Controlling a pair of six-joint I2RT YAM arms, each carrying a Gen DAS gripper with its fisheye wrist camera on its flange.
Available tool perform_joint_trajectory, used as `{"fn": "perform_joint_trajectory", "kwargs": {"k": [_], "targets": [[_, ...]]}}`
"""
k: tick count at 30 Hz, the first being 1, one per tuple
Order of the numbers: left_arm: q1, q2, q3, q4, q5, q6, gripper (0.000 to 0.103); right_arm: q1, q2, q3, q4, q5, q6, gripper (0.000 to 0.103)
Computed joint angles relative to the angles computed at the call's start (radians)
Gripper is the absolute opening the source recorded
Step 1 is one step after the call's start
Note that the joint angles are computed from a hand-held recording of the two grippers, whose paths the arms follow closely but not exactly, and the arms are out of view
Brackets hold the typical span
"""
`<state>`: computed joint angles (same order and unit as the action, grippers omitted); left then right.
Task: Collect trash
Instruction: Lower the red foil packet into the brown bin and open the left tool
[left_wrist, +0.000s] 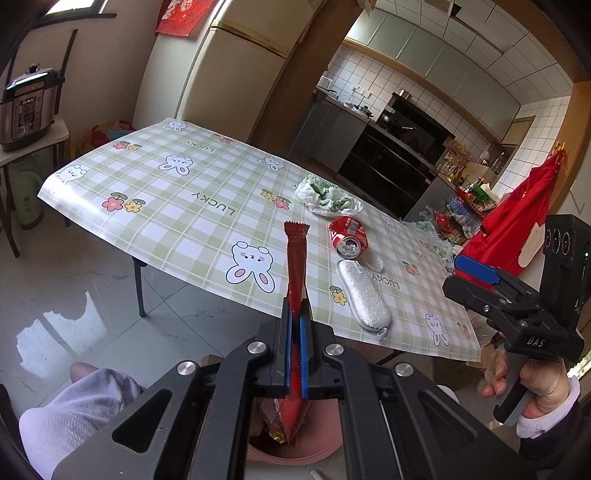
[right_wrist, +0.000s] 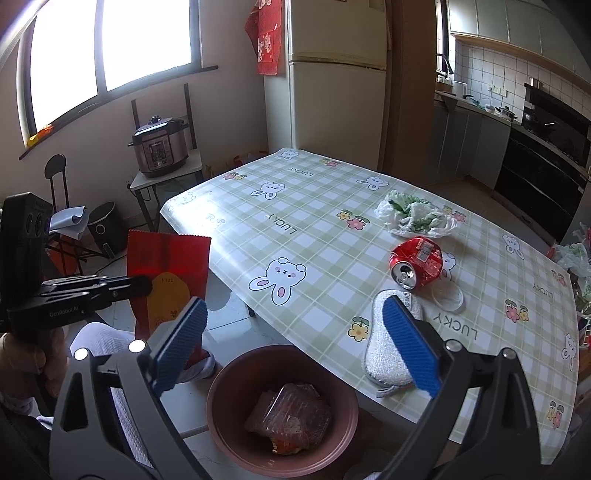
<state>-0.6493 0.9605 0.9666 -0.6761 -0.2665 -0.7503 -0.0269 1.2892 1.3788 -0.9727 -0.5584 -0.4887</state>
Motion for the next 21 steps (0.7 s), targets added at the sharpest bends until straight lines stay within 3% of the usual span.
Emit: {"fn": "perform_joint_trajectory", "kwargs": {"k": [7, 12, 16, 18, 21], "targets": [[-0.025, 0.051, -0.001, 0.02, 0.004, 0.002, 0.004, -0.025, 0.021, -0.009, 0.009, -0.011, 0.0, 0.095], [-0.018, 0.08, -0.028, 0.084, 0.062, 0.027, 0.006, -0.034, 0.03, -0.013, 0.011, -0.016, 0.001, 0.095], [0.0, 0.088, -0.056, 0.106, 0.081, 0.014, 0.037, -0.032, 0.028, -0.013, 0.01, -0.014, 0.002, 0.095], [0.009, 0.073, -0.062, 0.095, 0.068, 0.005, 0.04, -0.03, 0.029, -0.012, 0.01, -0.007, 0.001, 0.095], [0.017, 0.046, -0.061, 0.073, 0.028, 0.001, 0.057, -0.029, 0.03, -0.01, 0.008, -0.005, 0.004, 0.095]]}}
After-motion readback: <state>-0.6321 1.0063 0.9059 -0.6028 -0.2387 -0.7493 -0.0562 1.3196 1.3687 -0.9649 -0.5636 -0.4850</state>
